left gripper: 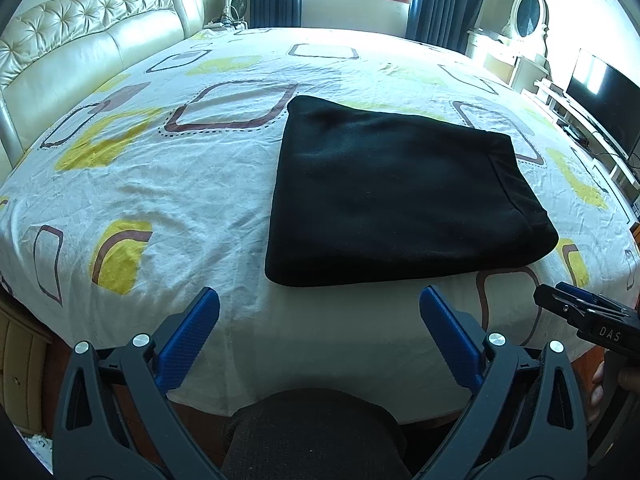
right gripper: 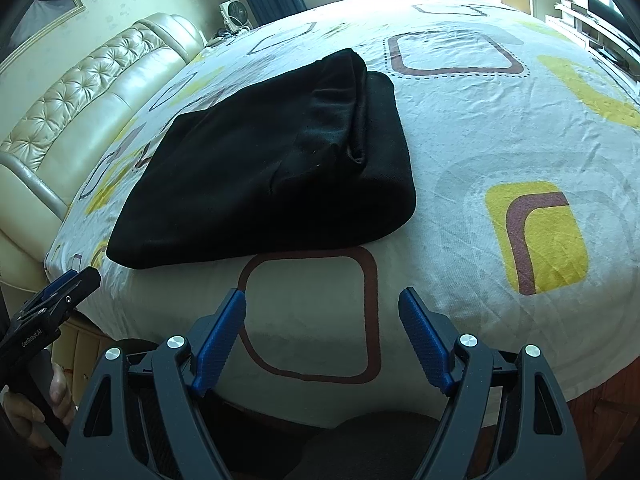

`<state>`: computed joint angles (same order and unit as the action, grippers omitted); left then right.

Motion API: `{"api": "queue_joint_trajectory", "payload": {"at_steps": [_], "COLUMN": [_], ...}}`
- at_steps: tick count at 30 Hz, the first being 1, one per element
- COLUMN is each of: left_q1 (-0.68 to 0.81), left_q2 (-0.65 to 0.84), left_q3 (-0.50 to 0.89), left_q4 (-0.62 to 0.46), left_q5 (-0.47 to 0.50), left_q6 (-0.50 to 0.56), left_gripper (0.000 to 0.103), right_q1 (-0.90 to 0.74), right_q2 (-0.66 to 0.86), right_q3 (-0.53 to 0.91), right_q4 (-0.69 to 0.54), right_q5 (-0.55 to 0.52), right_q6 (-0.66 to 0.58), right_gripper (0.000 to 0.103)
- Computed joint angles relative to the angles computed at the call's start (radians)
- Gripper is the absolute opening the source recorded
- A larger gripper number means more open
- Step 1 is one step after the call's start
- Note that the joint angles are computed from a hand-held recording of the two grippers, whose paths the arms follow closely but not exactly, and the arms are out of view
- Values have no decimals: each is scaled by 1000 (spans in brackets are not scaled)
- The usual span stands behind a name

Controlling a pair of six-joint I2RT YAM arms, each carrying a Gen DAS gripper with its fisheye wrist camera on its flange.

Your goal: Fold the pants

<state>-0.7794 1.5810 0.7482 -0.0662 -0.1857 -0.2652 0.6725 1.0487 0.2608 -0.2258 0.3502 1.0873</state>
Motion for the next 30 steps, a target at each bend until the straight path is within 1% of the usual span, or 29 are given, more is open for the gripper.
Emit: {"api": "queue_joint_trajectory", "payload": {"at_steps": [2,30], "left_q1": [-1,-19], "left_q2": [5,-7], "left_q3": [10,6], "left_q4": [-16,-15], "left_q5": [-1,-9], "left_q6": [0,-1], "left_gripper": [100,100], "right_q1": [2,-20], "right_q2": [2,-11], "right_q3": [0,-14], "right_q4": [2,7], "right_q5": [-1,-26], "right_q6": [1,-27], "right_gripper": [78,78]}}
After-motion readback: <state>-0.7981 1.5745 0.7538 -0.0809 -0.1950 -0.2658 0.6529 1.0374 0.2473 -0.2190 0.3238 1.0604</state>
